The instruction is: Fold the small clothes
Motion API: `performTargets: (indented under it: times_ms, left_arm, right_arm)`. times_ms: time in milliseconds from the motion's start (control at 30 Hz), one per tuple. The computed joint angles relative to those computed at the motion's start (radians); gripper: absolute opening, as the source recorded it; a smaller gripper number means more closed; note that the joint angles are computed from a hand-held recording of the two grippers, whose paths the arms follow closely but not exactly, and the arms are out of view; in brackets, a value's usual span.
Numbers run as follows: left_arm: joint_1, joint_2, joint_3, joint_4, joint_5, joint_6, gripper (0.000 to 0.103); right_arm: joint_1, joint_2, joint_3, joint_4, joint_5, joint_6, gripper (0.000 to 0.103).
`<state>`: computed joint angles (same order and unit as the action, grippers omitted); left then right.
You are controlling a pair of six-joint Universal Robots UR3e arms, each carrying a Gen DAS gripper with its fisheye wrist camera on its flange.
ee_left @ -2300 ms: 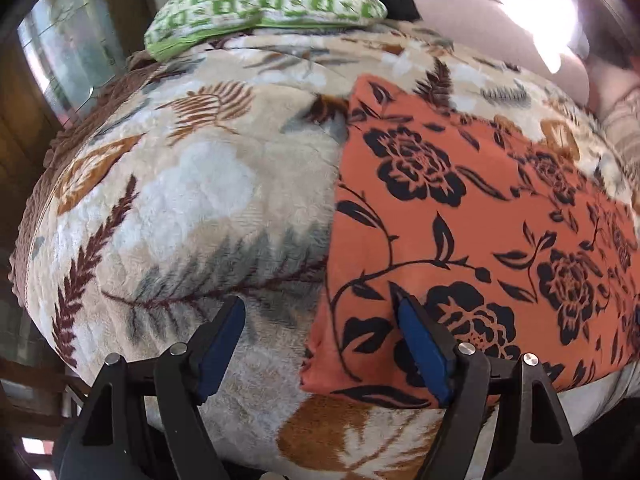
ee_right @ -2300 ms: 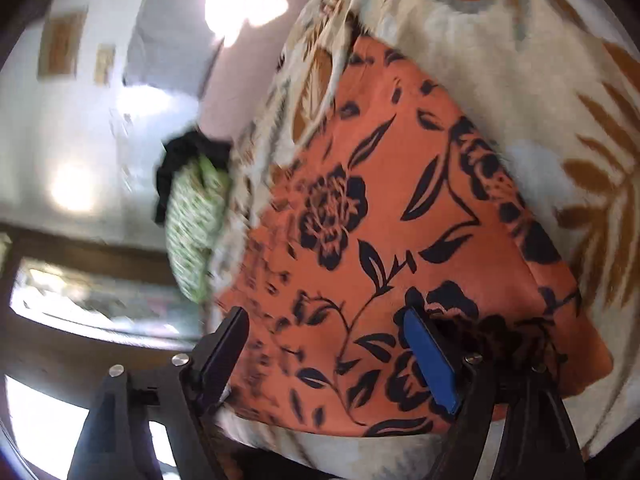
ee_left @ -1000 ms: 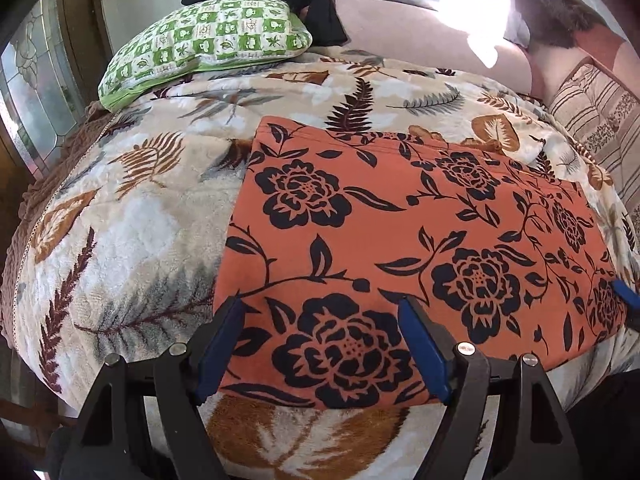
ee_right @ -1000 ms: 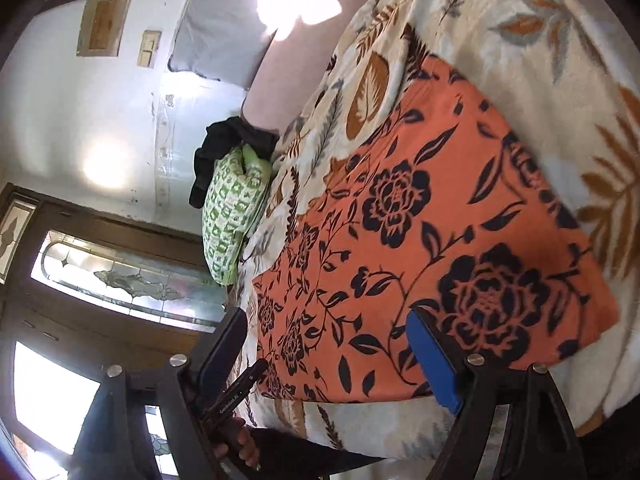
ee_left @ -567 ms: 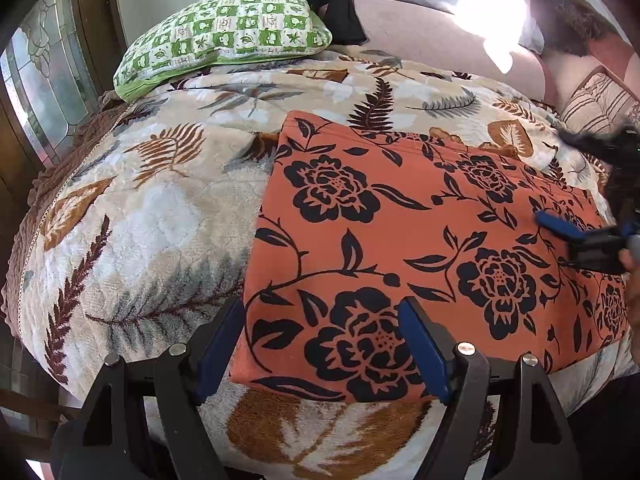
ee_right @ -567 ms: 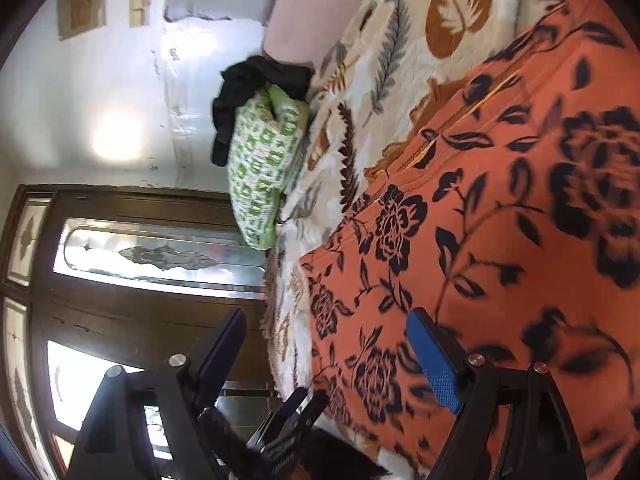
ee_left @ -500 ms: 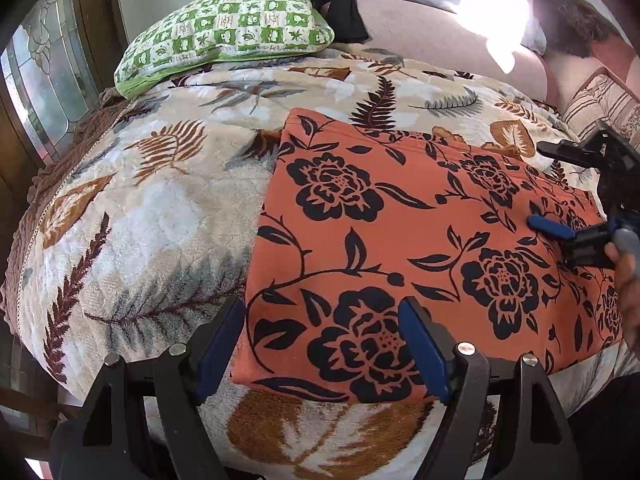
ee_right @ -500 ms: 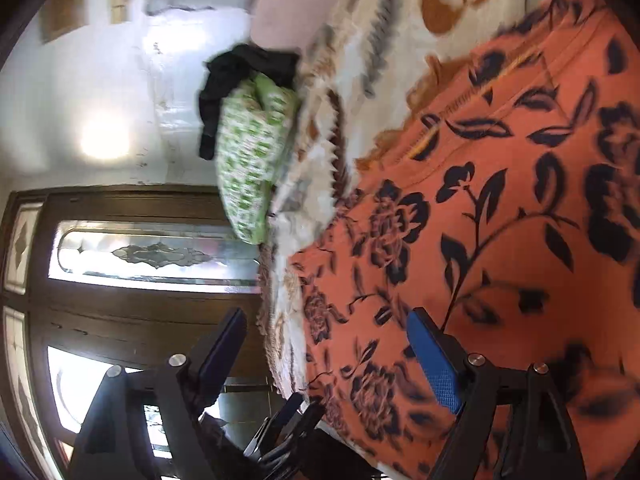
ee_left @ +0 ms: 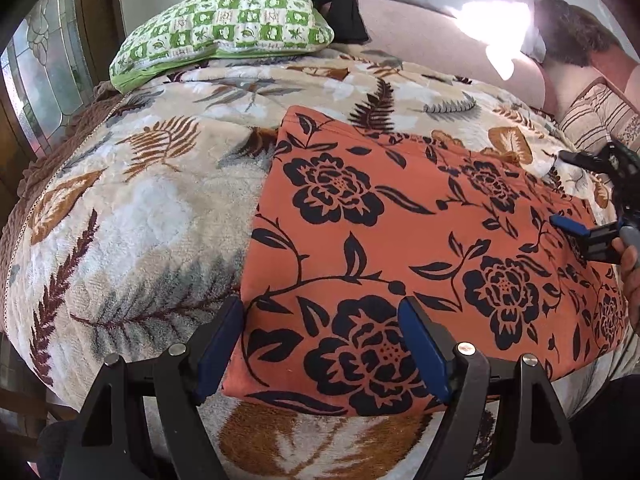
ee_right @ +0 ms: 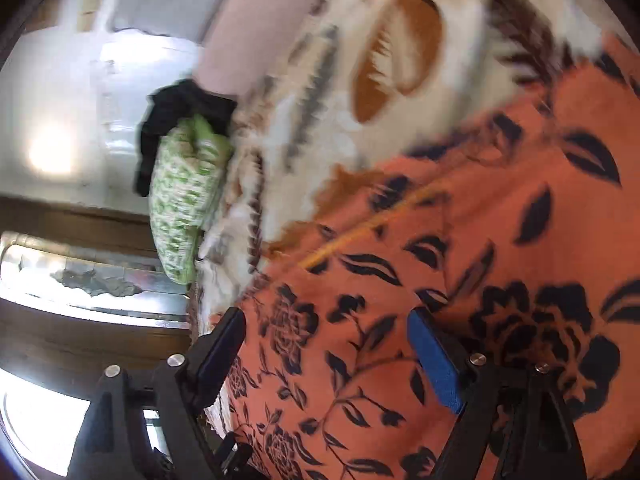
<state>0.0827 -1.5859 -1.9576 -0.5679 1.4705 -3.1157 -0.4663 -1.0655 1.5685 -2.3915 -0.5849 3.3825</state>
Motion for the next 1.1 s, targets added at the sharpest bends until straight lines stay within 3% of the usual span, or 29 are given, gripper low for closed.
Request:
performTargets:
  times_ms: [100, 267, 400, 467, 500, 600, 700, 933, 1100]
  left_arm:
    - [0.006, 0.022, -0.007, -0.006, -0.02, -0.005, 0.08]
    - [-0.017, 0.049, 0.003, -0.028, -0.033, -0.013, 0.08]
    - [-0.052, 0.063, 0.014, -0.055, -0.026, -0.022, 0.08]
    - [-0.07, 0.069, 0.014, -0.061, -0.014, -0.031, 0.08]
    - [-0.08, 0.068, 0.02, -0.07, -0.005, -0.037, 0.08]
    - [-0.103, 0.063, 0.033, -0.087, 0.013, -0.058, 0.08]
    - [-0.139, 0.05, 0.057, -0.096, 0.045, -0.073, 0.08]
    - [-0.19, 0.054, 0.099, -0.129, 0.097, -0.095, 0.08]
    - [-0.187, 0.057, 0.106, -0.14, 0.087, -0.092, 0.08]
  right_arm:
    - [-0.027, -0.145, 0.132, -0.048, 0.042, -0.06, 0.085]
    - [-0.137, -0.51, 0.516, 0.064, 0.142, -0.248, 0.085]
    - [-0.285, -0.845, 0.799, 0.478, 0.206, -0.536, 0.085]
    - [-0.391, -0.995, 0.858, 0.855, 0.191, -0.767, 0.085]
    - [-0.439, -1.037, 0.879, 0.979, 0.165, -0.856, 0.085]
    - [-0.629, -1.102, 0.916, 1.261, 0.117, -1.041, 0.086]
    - [-0.796, -1.177, 0.929, 1.375, 0.096, -1.101, 0.086]
    - [-0.833, -1.031, 0.943, 1.106, 0.14, -0.95, 0.086]
    - [-0.821, -0.968, 0.966, 0.876, 0.133, -0.816, 0.086]
